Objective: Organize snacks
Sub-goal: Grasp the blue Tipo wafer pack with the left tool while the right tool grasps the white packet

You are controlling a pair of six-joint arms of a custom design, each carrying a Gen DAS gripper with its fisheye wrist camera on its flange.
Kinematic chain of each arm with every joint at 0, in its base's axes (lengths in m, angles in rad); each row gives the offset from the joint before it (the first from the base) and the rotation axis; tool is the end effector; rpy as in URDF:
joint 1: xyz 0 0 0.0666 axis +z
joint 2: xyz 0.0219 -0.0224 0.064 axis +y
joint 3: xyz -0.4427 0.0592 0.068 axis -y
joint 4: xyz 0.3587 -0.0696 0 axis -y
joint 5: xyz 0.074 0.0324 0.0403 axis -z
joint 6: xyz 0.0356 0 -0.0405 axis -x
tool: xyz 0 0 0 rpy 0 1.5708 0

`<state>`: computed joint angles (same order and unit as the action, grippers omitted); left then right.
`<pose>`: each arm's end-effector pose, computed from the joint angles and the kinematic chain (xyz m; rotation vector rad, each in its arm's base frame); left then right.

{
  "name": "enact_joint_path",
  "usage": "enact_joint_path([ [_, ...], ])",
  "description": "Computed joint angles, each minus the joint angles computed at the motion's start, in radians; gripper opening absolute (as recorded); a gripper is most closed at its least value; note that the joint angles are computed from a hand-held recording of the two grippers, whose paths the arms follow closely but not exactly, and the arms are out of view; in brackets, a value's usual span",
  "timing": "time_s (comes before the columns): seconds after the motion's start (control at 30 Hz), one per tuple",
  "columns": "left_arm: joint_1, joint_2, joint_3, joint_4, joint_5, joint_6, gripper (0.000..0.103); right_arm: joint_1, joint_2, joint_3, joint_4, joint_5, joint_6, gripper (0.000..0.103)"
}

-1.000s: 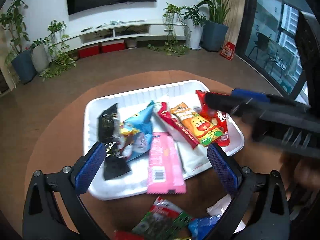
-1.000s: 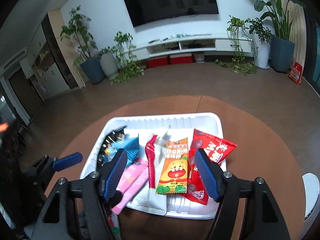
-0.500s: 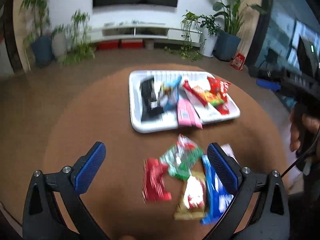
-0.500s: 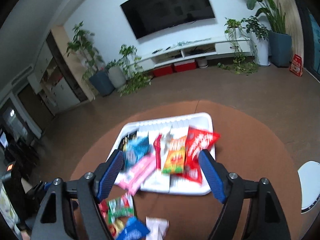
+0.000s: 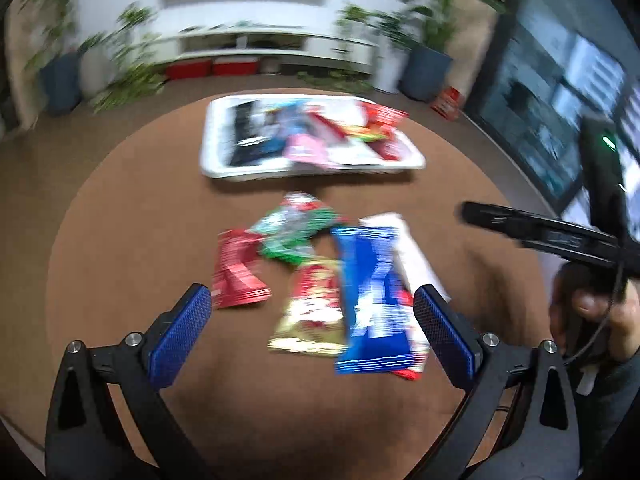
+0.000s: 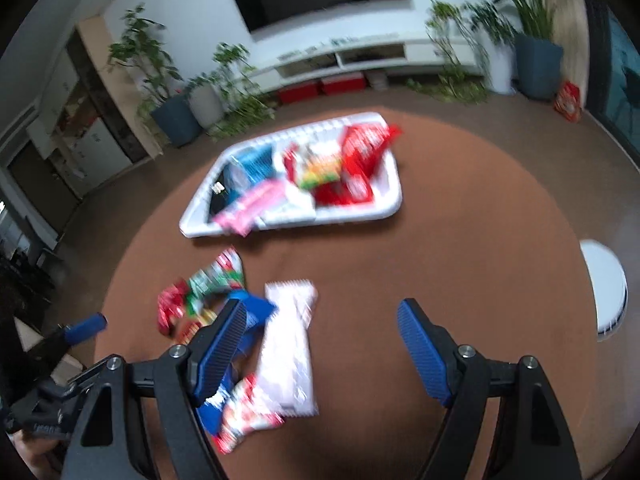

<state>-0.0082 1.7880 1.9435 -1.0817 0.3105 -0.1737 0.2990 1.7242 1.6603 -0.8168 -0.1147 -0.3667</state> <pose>0.6026 -0.0162 0.5174 0.3512 2.4364 -0.3156 0.5572 0.1756 0.4503 0.0329 2.4923 0.4279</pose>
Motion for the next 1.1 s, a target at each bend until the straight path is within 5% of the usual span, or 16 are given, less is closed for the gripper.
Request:
enact_joint_path([
  [0.13, -0.065, 0.027, 0.033, -0.059, -0.036, -0.06, 0.1, -0.021, 0.004, -0.011, -0.014, -0.051, -0.004, 0.08],
  [0.2, -0.08, 0.054, 0.058, -0.108, -0.053, -0.063, 0.09, -0.025, 0.016, 0.003, -0.04, -0.079, 0.014, 0.08],
  [0.27, -0.083, 0.081, 0.085, -0.151, -0.041, -0.057, 0.069, -0.019, 0.032, 0.018, -0.072, -0.081, 0.029, 0.079],
  [0.4, -0.084, 0.113, 0.123, -0.189, -0.037, -0.051, 0.051, -0.011, 0.047, 0.037, -0.105, -0.07, 0.047, 0.077],
  [0.73, -0.086, 0.192, 0.255, -0.293, -0.049, -0.064, 0.051, -0.006, 0.058, 0.055, -0.126, -0.061, 0.06, 0.077],
  [0.93, -0.097, 0.179, 0.234, -0.283, -0.08, -0.089, 0.051, -0.006, 0.066, 0.066, -0.134, -0.055, 0.062, 0.076],
  [1.1, -0.101, 0.184, 0.238, -0.286, -0.087, -0.102, 0.032, 0.0, 0.073, 0.076, -0.15, -0.055, 0.074, 0.073],
])
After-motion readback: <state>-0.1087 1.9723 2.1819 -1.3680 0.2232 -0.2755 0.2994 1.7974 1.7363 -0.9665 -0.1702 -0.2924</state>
